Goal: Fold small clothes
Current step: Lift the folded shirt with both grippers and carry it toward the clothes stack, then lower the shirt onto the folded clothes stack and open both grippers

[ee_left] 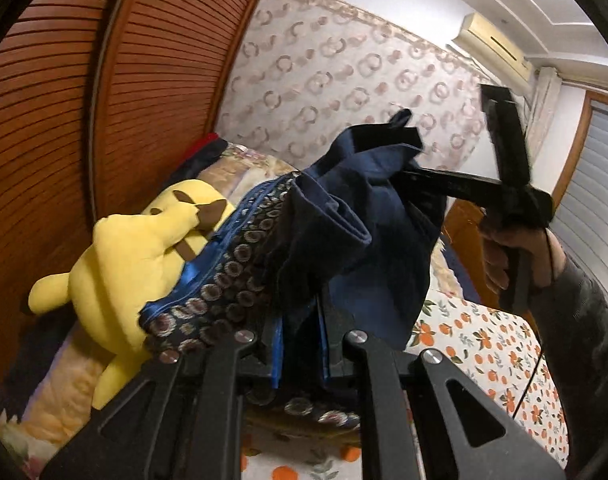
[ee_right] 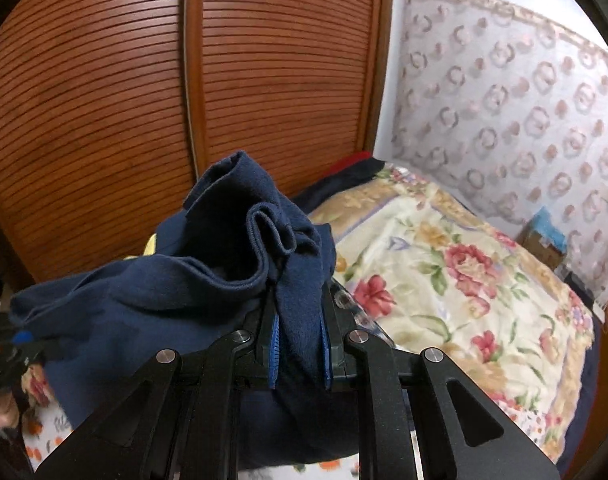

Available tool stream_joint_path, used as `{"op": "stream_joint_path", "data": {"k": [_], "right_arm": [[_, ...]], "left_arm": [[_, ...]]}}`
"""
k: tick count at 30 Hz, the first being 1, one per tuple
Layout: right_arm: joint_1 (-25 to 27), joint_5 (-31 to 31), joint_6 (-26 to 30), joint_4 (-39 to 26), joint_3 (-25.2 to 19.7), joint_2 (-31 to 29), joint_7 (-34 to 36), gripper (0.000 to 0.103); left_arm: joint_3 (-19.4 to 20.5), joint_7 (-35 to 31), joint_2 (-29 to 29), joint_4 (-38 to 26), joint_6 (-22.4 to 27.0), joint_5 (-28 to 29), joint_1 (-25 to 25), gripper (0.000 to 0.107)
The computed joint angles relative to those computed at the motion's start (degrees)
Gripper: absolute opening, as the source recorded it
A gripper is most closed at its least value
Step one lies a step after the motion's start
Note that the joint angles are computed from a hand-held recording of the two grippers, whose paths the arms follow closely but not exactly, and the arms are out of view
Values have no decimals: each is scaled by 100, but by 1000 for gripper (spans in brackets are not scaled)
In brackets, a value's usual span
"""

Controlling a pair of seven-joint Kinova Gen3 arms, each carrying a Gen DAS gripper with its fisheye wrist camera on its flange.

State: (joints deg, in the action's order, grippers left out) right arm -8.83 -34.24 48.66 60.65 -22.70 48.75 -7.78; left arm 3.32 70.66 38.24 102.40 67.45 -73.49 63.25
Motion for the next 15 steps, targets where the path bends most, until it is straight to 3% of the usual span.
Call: {"op": "stream_joint_path", "data": {"k": [5,9,11,15], "right_arm": [[-305,74,136,-384,9,266,-75,15],[-663,239,-444,-168,242,141,-521,28],[-596,207,-617,-159,125,143,-672,36],[-276,103,-517,-58,-224,141,-443,37]], "left_arm": [[6,156,153,-72,196,300,91,12],[-16,184,151,-16,-53,423,-1,12],[-47,214,167,0,-99,471,2,12],[-105,270,117,80,-161,462,28,13]]}}
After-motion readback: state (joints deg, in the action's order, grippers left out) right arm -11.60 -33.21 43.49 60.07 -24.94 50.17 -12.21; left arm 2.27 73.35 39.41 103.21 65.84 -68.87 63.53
